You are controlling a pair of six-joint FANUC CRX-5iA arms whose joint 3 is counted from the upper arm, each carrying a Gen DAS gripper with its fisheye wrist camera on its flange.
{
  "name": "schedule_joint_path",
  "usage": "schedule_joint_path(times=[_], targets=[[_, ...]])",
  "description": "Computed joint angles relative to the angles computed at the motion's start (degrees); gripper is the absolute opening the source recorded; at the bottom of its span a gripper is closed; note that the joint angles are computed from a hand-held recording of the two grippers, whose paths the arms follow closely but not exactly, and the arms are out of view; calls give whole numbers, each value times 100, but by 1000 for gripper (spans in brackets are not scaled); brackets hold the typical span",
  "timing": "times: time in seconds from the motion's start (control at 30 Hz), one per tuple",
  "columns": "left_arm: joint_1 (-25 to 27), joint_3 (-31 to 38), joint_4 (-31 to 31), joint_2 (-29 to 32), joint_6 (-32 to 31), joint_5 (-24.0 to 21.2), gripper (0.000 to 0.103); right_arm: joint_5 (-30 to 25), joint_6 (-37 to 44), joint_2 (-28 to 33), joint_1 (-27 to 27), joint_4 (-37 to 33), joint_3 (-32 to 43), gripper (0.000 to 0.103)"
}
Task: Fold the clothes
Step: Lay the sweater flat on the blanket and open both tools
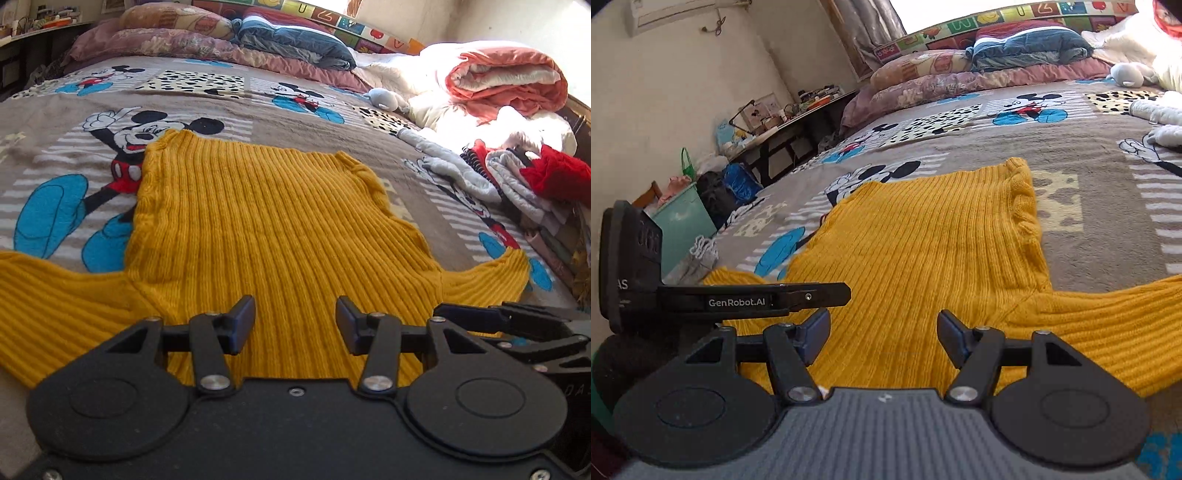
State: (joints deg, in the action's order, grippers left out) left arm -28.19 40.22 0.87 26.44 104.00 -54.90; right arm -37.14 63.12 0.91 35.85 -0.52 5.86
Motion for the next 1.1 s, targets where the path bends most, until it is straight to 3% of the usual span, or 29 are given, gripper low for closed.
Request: schedule_joint_path(times=[0.1, 0.2, 0.27, 0.43, 0.53, 0.63, 0.7, 0.87, 0.93, 1.0, 1.1], targets=[[-730, -316, -1716, -400, 487, -223, 46, -224, -277, -278, 402, 356, -488, 64], [-1409, -552, -3192, -613, 948, -382, 46, 357, -1233, -777, 912, 2003, -1663, 63], [-1385, -766, -3203, -753, 1365, -294, 46, 459, -1831, -971, 1075, 2732, -2040, 63], [-1449, -1090, -3300, -969, 1223, -166, 47, 367, -2290, -1234, 1092, 2541, -2109, 63], [-1426, -1121, -3160, -1023, 1231, -265, 47, 165, -2239, -1411, 992, 1945, -2071, 63], [-1380, -993, -2907, -991, 1008, -479, 48, 499, -2960, -1710, 883, 2085, -2400, 63], [-1342, -912, -2702, -988, 895, -636, 48, 780, -3769, -1904, 803, 2663, -2726, 63], [-1504, -1104, -3034, -1217, 1591, -119, 45, 1720, -5758, -2137, 292, 4268, -3479, 64], [-1558, -1093, -3194, -1197, 1787, 94, 45, 2295, -5919, -2052, 23, 4463, -3581, 64], [-1529, -1086, -3158, -1126, 1861, 315, 45, 2439, -5657, -1874, -56, 4510, -3478, 64], [-1362, -1072, -2655, -868, 1285, 437, 45, 2662, -5521, -1664, -174, 4447, -3357, 64]])
